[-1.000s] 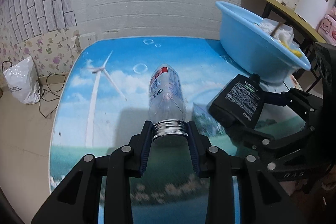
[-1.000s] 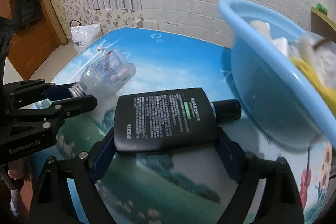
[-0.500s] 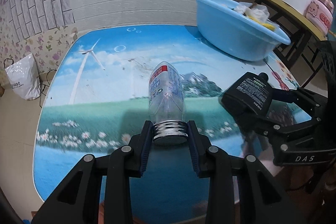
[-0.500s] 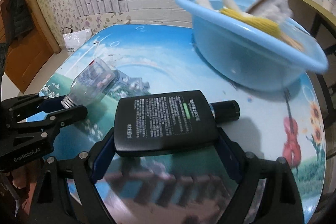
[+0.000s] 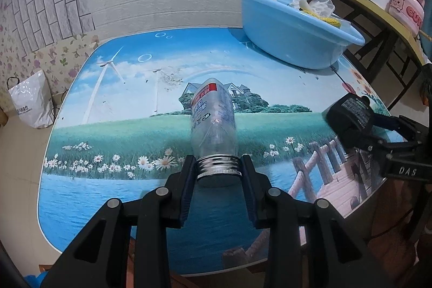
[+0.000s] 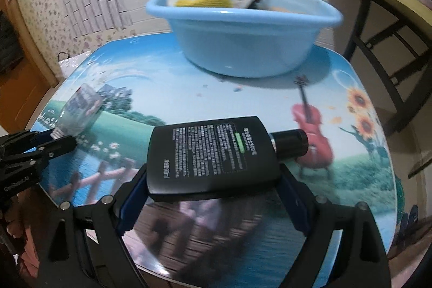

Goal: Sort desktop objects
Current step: 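Lift the clear bottle with the left gripper while right lifts the black bottle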

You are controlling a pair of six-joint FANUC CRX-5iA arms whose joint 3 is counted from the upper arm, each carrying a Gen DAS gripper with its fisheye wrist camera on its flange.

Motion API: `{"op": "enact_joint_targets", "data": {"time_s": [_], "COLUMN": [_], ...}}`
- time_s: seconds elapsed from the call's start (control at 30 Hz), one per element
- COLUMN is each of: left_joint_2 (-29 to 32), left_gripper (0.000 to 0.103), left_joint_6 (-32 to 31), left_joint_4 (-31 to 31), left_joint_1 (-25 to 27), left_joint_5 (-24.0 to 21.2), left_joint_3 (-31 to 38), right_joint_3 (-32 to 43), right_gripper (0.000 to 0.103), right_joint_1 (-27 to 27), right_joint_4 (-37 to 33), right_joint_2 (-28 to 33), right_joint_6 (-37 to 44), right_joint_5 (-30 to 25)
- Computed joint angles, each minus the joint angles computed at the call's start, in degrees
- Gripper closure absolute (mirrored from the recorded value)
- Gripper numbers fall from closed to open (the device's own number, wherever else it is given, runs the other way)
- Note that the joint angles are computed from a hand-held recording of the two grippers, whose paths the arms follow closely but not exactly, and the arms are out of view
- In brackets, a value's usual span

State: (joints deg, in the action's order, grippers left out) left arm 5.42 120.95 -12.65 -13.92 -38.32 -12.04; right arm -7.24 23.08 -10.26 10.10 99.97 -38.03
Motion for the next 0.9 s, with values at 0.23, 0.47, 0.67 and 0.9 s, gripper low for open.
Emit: {"op": "enact_joint_targets", "data": {"time_s": [0.23, 0.47, 0.67, 0.9], "left_joint_2": [0.61, 1.88, 2.60, 3.20], "left_gripper": [0.071, 0.062, 0.050, 0.037], "left_joint_6": [1.19, 2.79, 3.57, 3.80], "left_joint_4": [-1.85, -5.51, -6.95, -7.53], "left_joint_1": [-0.58, -1.89, -2.35, -2.36], "left_joint_5": [-0.41, -1.53, -1.56, -1.40], "left_joint_3": [0.95, 2.86, 3.66, 4.18], "right_joint_3": [-0.65, -1.47, -1.60, -2.81], "right_gripper": [0.013, 0.013, 0.012, 0.007], "right_joint_1": [-1.04, -1.77, -2.01, -0.82], "right_joint_4": [1.13, 0.25, -0.39, 3.32], "right_joint_2": [0.38, 0.13, 0.35, 0.63], "right_joint_6": [-0.88, 1.51, 2.19, -1.16], "right_joint_5": [1.69, 3.94, 5.16, 7.24]}}
